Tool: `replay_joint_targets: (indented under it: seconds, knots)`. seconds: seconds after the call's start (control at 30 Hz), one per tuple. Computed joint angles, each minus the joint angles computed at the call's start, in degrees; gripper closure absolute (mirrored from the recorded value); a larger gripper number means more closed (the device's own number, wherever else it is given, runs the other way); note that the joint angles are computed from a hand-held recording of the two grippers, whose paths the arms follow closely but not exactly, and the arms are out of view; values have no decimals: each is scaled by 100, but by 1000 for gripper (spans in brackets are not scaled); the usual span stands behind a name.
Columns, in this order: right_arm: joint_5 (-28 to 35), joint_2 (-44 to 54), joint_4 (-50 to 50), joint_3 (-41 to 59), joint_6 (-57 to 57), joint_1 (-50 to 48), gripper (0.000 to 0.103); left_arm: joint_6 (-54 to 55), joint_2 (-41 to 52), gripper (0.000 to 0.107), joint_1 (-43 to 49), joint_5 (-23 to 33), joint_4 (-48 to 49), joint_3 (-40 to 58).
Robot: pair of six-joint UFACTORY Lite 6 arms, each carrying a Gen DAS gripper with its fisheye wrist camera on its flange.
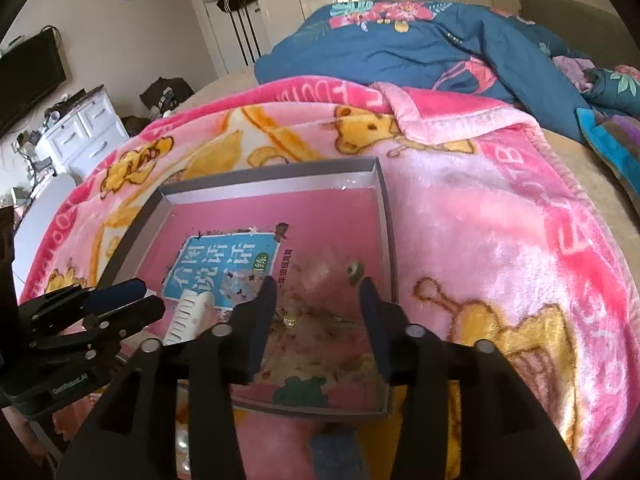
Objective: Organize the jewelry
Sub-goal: 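Carry the claw clip into the tray with the left tool while the right tool releases the pom-pom there, then withdraw both open tools back from the tray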
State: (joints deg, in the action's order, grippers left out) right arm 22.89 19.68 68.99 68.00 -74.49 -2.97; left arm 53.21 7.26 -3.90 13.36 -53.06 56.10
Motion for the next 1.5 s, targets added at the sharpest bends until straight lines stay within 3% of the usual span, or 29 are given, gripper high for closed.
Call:
replay_joint_targets:
  seconds: [0.2, 0.47, 0.6, 0.67, 0.77, 0.83, 1.03, 1.5]
  knots:
    - [193, -445, 241, -350, -241, -295, 54, 490, -139, 77, 69, 31, -521, -122]
    - [497, -1406, 816, -1197, -747, -745, 42, 213, -747, 46, 60, -296, -185, -545]
    - [591, -1943, 986, -1626, -924, -865, 29, -302, -1083, 33, 186, -272, 275, -719]
    - [575, -2212, 988, -1824, -990, -884, 28, -659, -1220, 22, 275, -197, 577, -790]
    - [547, -2519, 909, -2031, -1017, -883, 26, -1143, -1416, 15, 389, -129, 969, -892]
    - [525, -2724, 920, -2175, -1065, -907, 16, -1575, -1588, 13, 426, -169, 1362, -980]
    - [839, -3238, 835, -2466, -1013, -1246, 15, -2935, -2304, 13, 614, -268, 2751, -1341]
    - [1738, -4464, 225, -2613, -304, -1816, 15, -3203, -4084, 13, 1394, 847, 3151, -1615]
